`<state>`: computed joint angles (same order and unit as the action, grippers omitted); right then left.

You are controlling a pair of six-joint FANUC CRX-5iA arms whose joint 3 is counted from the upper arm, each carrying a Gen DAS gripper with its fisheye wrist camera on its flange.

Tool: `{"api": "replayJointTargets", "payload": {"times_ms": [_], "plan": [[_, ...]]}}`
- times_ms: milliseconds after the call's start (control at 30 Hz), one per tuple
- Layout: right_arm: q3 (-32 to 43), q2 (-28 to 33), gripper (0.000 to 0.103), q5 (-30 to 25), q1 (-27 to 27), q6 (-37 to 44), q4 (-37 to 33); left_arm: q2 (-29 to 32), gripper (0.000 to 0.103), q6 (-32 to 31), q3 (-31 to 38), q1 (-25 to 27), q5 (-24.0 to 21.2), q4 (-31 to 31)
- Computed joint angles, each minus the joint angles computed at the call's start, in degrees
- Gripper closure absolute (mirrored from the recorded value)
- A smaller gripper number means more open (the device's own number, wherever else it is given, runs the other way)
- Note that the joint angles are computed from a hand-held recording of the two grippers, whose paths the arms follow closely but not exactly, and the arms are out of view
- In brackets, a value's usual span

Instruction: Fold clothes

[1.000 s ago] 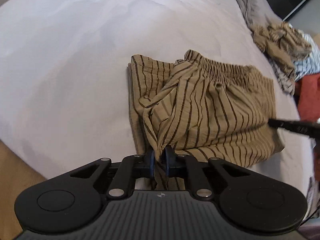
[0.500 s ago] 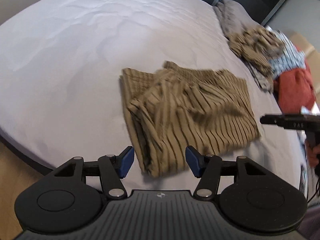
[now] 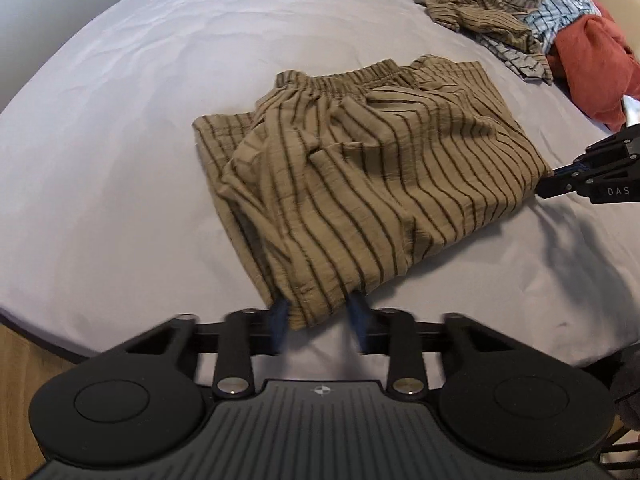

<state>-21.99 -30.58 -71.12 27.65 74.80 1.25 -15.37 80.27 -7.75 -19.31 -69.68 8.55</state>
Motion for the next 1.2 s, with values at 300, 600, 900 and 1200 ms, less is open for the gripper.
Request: {"api": "replayJointTargets", "payload": {"times_ms": [300,600,900,1200], "plan": [[0.30,2.48,0.102,-2.93,0.88,-4.83,5.73,0.29,0.098,0.46,0.47,2.30,-3.40,0.45],[-0.61,3.82,0.097,-5.11,2.19,-6.59,7.35,0.15,0.076,-0.42,0.27,4.63,-5.06,1.88],[2.41,2.75,0.043,-4.06,-5.11,-6.91,5.89,-4.63,0.036,-0.37,-5.03,13.32,1.06,15.54],[6.49,5.13,0.004,7.66,-17.80,-9.61,-10.52,-1.72,0.031,7.71,-7.99,12.03,11.44,18.84]]}}
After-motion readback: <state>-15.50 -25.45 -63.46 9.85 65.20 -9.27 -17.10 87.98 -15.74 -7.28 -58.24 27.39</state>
